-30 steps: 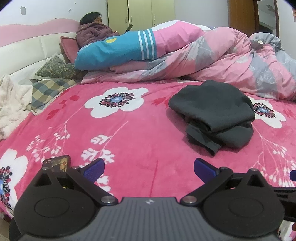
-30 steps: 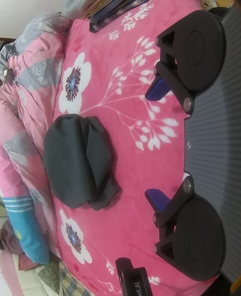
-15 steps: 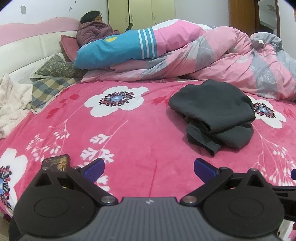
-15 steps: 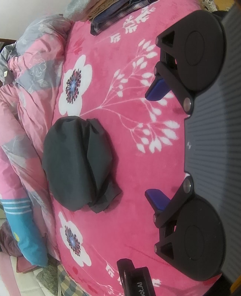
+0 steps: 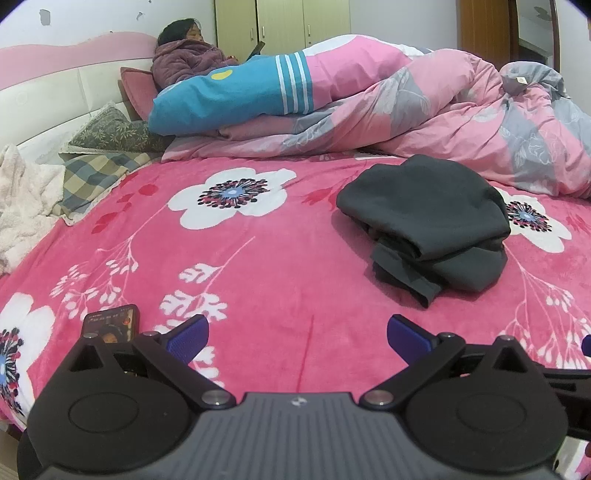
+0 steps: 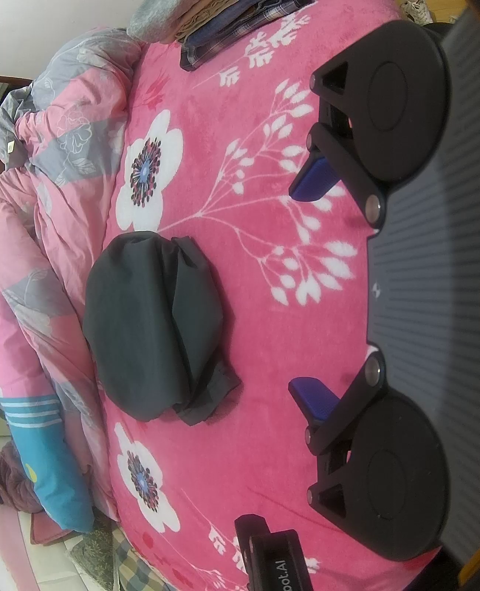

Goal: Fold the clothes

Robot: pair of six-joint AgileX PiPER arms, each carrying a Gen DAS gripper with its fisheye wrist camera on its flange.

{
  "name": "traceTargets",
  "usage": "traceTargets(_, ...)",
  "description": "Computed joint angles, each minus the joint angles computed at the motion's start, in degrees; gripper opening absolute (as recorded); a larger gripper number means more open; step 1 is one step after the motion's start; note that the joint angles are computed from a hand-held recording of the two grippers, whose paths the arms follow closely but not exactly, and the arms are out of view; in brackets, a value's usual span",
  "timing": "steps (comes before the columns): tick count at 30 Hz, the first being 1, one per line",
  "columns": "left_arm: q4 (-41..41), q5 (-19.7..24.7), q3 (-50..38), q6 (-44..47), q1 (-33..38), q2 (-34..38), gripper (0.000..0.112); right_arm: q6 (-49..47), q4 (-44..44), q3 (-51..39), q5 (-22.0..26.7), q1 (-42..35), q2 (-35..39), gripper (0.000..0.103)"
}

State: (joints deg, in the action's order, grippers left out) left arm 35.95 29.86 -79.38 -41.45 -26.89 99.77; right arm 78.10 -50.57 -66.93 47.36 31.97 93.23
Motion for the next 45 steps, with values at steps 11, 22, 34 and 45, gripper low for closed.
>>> traceTargets(11,-0.8,0.27,-0.43,0.93,-0.03,0.29,0.103,0.08,0.05,-0.08,0.09,0.05,0.09,0.102)
traceTargets(22,-0.73,0.47,-0.63,0.88,-0.12,0.54,0.103,-0.17,0.21,-0.35,0.01,-0.06,0.32,0.102)
traceTargets(34,-1.76,0.99,-2.48,2.43,0.16,1.95,0.103,-1.21,0.75,-1.24,-0.7,-1.04,1.1,0.102)
traceTargets(45,-10.17,-2.9,-4.26,9.17,2.6,4.42,0.103,2.24,-2.51,0.82,-5.06,-3.36,1.29,0.102)
